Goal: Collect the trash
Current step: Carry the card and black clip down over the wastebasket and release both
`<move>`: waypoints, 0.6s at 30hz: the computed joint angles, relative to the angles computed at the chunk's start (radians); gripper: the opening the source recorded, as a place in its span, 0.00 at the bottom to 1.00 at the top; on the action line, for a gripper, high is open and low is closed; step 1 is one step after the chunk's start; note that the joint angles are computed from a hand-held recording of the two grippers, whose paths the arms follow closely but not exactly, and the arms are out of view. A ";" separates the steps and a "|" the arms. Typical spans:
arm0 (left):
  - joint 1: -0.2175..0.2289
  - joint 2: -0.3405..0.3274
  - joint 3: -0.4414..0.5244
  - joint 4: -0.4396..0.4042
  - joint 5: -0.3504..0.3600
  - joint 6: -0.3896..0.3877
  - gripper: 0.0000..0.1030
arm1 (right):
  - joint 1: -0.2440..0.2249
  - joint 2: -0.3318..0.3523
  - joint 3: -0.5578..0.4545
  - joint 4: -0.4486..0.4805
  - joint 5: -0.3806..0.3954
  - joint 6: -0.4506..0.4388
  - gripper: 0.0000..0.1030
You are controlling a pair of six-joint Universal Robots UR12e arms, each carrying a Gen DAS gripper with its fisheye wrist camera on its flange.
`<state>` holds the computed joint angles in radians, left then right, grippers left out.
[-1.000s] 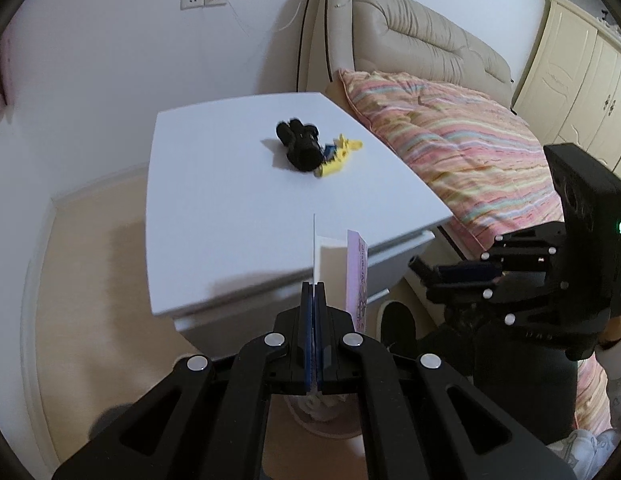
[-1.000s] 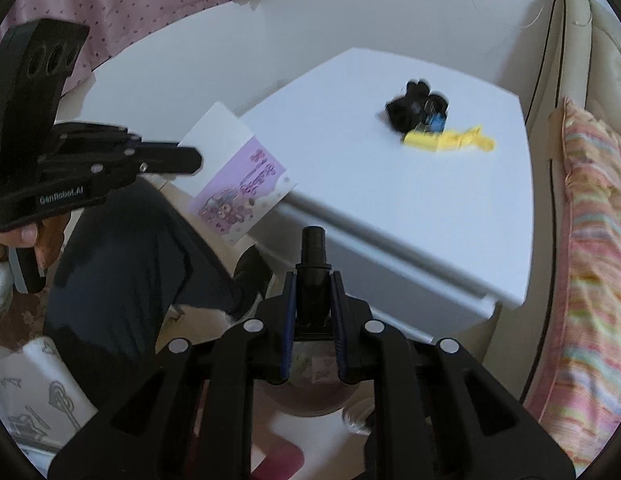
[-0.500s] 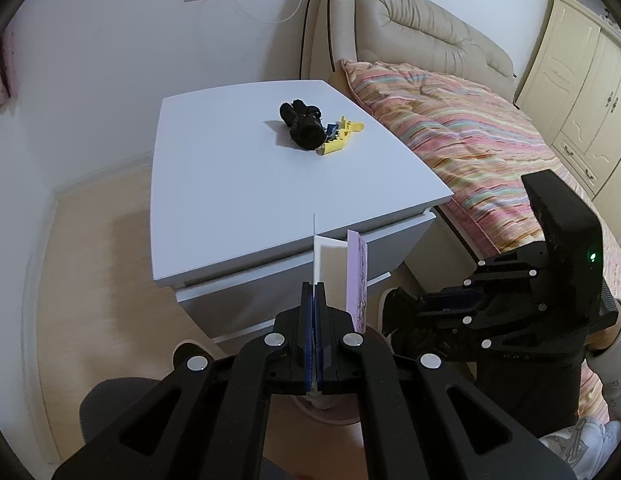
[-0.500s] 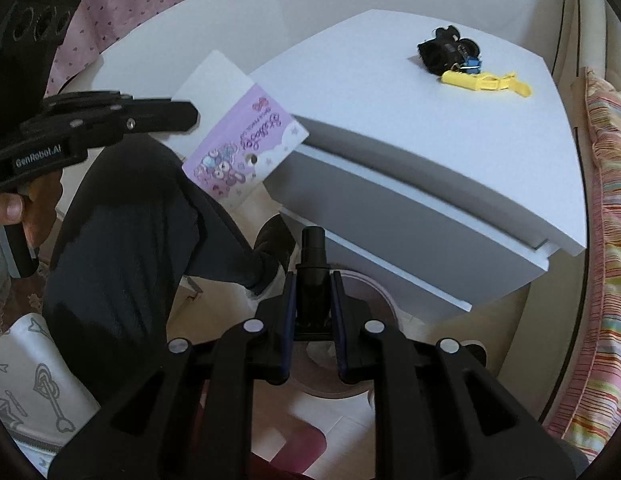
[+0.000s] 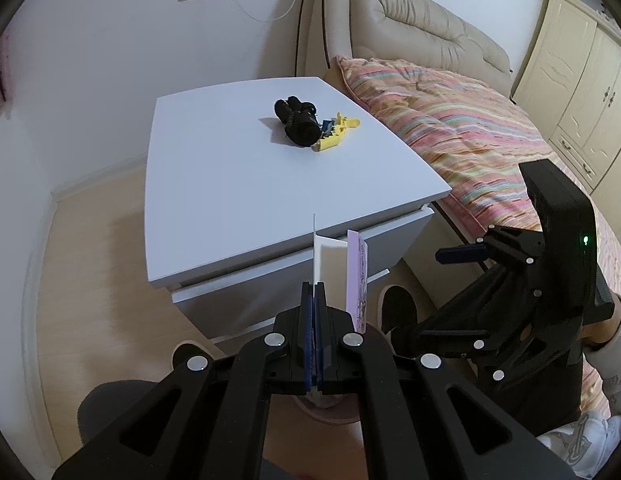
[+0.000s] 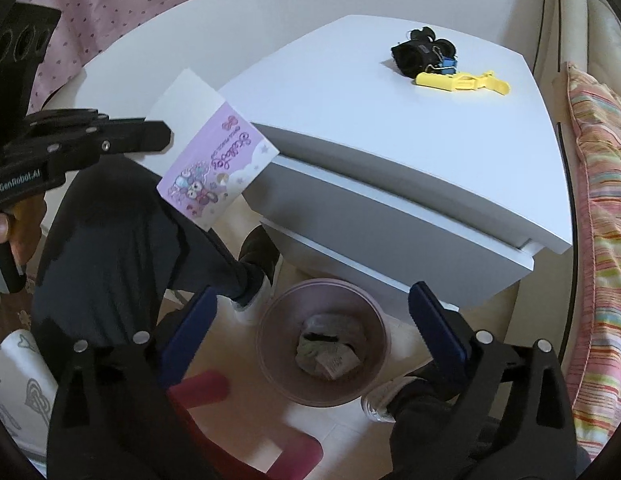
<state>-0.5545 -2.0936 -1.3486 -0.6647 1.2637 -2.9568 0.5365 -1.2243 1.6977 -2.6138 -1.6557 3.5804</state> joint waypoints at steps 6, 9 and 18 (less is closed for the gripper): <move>-0.005 -0.005 0.006 -0.015 -0.012 0.023 0.00 | 0.005 -0.021 0.012 -0.010 -0.038 0.039 0.95; -0.010 -0.007 0.009 -0.020 -0.015 0.037 0.00 | 0.004 -0.039 0.021 -0.014 -0.062 0.058 0.96; -0.032 -0.022 0.022 -0.051 -0.011 0.083 0.00 | 0.010 -0.084 0.052 -0.029 -0.170 0.110 0.96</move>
<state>-0.5864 -2.1157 -1.3271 -0.7161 1.2530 -2.8737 0.5467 -1.3078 1.7500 -2.6424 -1.8253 3.6904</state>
